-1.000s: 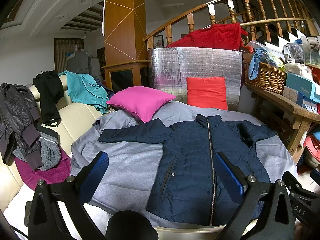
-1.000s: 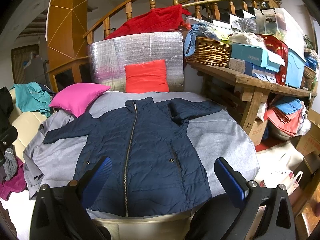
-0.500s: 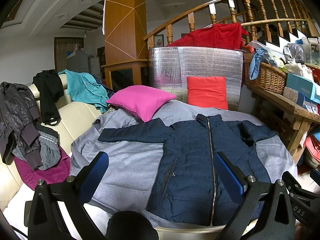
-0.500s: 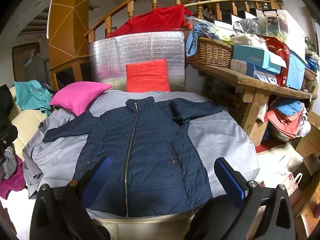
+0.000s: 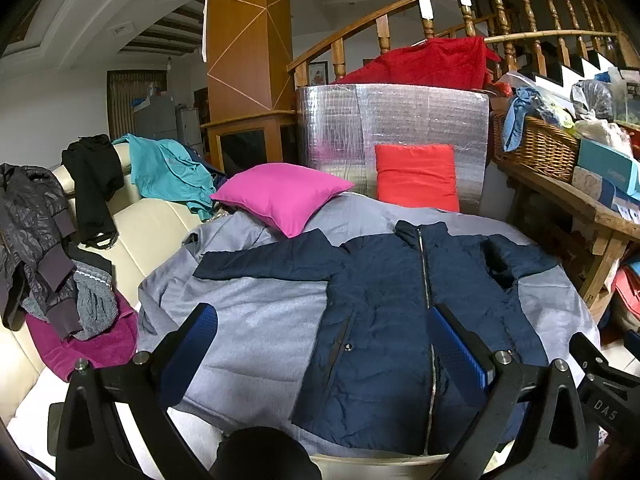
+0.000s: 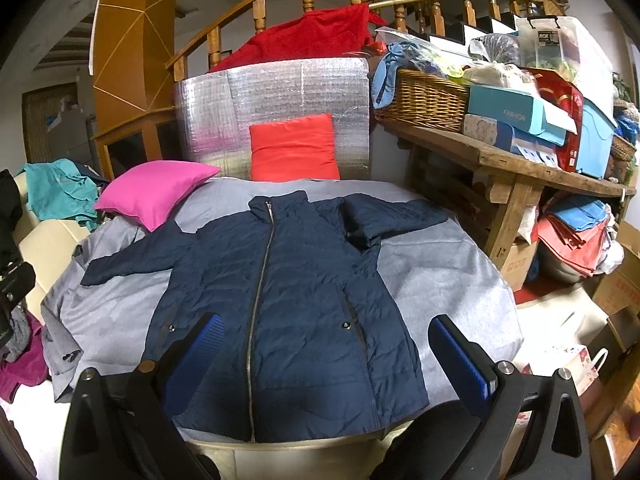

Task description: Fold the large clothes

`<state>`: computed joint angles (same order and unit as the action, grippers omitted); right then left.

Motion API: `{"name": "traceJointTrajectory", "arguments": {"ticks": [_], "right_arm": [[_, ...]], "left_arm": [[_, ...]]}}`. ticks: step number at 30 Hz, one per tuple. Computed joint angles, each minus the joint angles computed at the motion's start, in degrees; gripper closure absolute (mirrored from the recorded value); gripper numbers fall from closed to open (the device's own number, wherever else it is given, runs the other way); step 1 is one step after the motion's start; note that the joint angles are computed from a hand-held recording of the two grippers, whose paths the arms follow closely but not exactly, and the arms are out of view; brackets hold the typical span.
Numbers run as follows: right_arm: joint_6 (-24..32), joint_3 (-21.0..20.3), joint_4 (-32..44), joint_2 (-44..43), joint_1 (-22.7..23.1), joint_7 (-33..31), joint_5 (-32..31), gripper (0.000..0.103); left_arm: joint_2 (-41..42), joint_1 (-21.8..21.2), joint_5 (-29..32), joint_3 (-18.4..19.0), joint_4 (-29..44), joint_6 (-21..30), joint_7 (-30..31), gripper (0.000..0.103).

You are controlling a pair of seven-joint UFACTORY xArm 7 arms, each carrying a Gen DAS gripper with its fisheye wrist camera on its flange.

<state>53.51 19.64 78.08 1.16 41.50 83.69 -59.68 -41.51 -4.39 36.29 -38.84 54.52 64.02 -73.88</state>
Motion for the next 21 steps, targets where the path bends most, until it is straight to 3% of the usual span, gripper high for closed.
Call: {"name": "traceJointTrajectory", "arguments": {"ticks": [8,15,19,21], "right_arm": [[-1.9,-2.3,3.7,3.2,-0.9,-1.4,0.1,0.000],[-5.4,-7.3,9.4,9.4,-2.5,-3.2,1.3,0.000],[-16.6,-11.7,10.6,13.3,-7.3,-5.2,6.6,0.000],[-23.8,-13.2,11.3,16.3,-11.3,-9.3,13.5,0.000]], "left_arm": [[4.9,1.6,2.5,1.0,1.5,-1.7,0.0,0.000],[18.8,2.6,9.3,3.6,6.3,-5.2,-0.6,0.000],[32.8,1.6,7.8,9.4,10.8,-12.7,3.4,0.000],[42.1,1.2,4.6,12.2,15.2,-15.3,7.0,0.000]]}}
